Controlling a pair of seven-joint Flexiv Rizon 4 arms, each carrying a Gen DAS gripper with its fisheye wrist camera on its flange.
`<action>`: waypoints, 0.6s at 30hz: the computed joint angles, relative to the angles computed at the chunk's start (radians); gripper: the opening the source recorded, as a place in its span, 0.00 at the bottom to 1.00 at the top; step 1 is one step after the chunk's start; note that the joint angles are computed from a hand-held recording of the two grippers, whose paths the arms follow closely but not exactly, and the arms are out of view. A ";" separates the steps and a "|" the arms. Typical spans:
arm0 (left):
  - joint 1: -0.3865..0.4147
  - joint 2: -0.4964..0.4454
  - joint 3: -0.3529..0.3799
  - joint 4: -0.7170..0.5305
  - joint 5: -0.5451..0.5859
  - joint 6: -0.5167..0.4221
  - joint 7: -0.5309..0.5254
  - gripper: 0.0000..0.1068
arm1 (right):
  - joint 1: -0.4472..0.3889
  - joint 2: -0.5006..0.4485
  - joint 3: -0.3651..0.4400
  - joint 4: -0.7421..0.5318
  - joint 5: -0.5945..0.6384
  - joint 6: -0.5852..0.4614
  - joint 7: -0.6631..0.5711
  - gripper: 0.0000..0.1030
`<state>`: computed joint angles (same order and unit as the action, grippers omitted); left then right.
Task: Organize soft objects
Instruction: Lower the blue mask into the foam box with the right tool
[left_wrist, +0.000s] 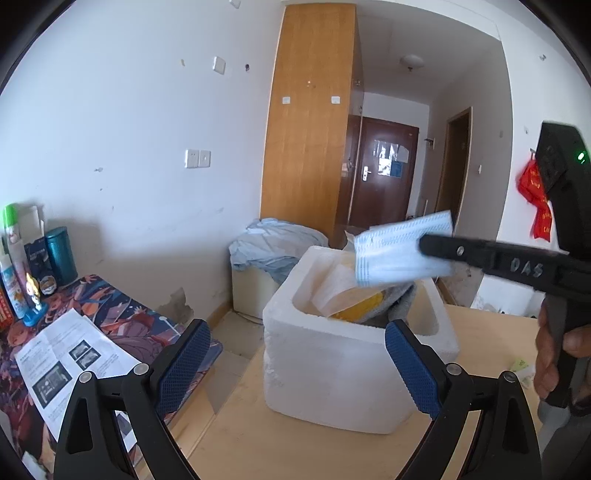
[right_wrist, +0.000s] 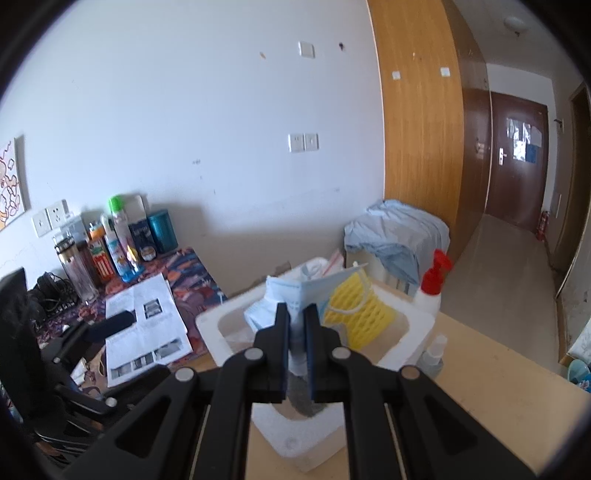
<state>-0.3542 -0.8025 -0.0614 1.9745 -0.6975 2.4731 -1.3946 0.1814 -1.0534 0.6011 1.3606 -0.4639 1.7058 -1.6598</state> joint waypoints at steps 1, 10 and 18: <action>0.005 0.001 -0.001 0.003 0.008 0.000 -0.005 0.90 | 0.005 -0.001 -0.007 -0.003 0.001 -0.005 0.002 0.10; 0.032 -0.002 0.000 0.012 0.046 -0.007 -0.046 0.90 | 0.055 -0.008 -0.063 -0.052 0.056 -0.079 -0.010 0.10; 0.038 -0.002 0.003 0.015 0.065 -0.014 -0.066 0.90 | 0.103 0.012 -0.124 -0.070 0.125 -0.128 -0.040 0.10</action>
<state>-0.3164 -0.8046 -0.0585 1.9890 -0.6326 2.4590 -1.4605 0.2841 -1.0417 0.4775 1.2909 -0.3384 1.5783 -1.6994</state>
